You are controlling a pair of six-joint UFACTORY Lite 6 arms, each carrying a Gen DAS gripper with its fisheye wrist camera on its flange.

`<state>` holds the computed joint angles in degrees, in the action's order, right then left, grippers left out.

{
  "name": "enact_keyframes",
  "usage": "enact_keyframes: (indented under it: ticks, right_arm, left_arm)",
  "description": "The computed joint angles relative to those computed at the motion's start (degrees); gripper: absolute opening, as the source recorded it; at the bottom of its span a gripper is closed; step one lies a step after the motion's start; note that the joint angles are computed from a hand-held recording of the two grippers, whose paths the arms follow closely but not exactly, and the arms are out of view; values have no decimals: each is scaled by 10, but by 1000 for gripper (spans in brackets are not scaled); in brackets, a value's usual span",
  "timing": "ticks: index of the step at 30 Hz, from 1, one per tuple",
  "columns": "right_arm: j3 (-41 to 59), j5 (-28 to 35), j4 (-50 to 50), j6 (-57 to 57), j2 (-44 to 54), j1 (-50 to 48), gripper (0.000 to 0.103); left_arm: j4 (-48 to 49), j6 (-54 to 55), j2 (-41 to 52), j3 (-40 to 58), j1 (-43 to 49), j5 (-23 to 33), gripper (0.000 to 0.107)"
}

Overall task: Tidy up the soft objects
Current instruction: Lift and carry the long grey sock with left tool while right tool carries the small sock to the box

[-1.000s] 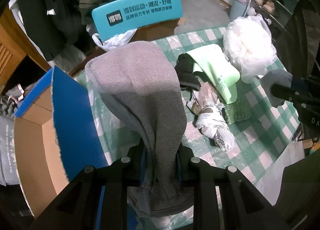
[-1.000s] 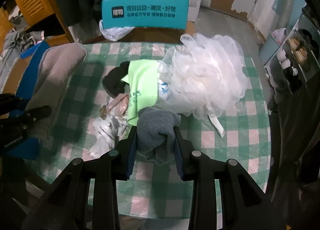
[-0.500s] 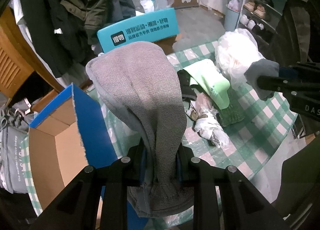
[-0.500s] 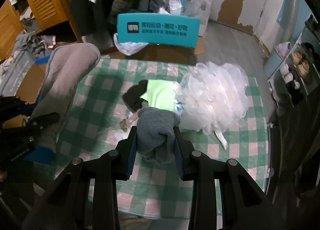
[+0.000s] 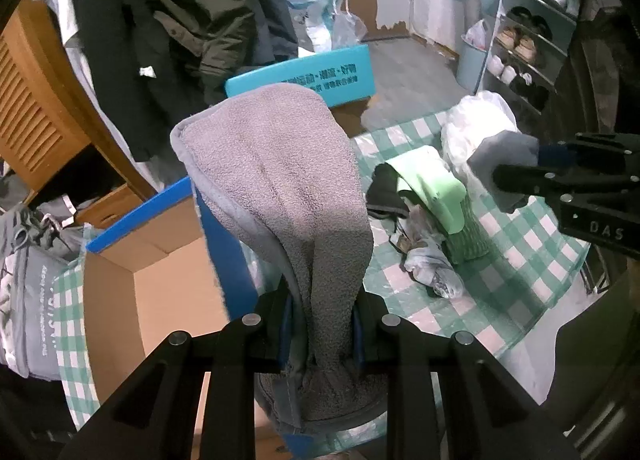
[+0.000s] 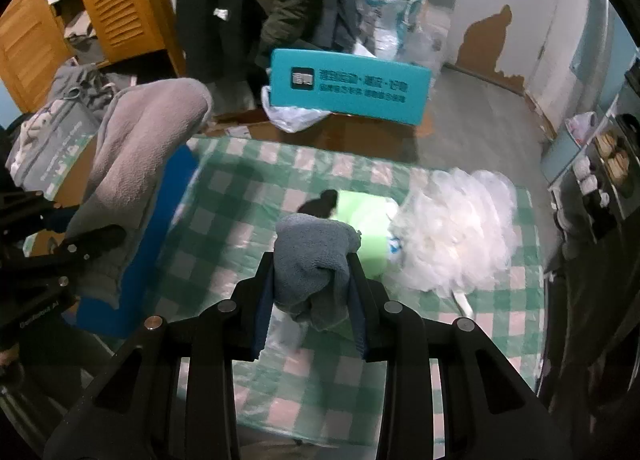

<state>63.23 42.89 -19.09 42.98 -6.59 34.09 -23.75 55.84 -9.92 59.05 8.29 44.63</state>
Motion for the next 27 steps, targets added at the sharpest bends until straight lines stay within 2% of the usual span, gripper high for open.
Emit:
enact_keyframes:
  ticks: [16, 27]
  right_arm:
    - [179, 3, 25, -22, 157, 54, 32]
    - [362, 28, 60, -58, 306, 89, 32]
  left_arm:
    - [-65, 105, 16, 40, 132, 41, 24]
    - [-82, 147, 72, 80, 210, 50, 24]
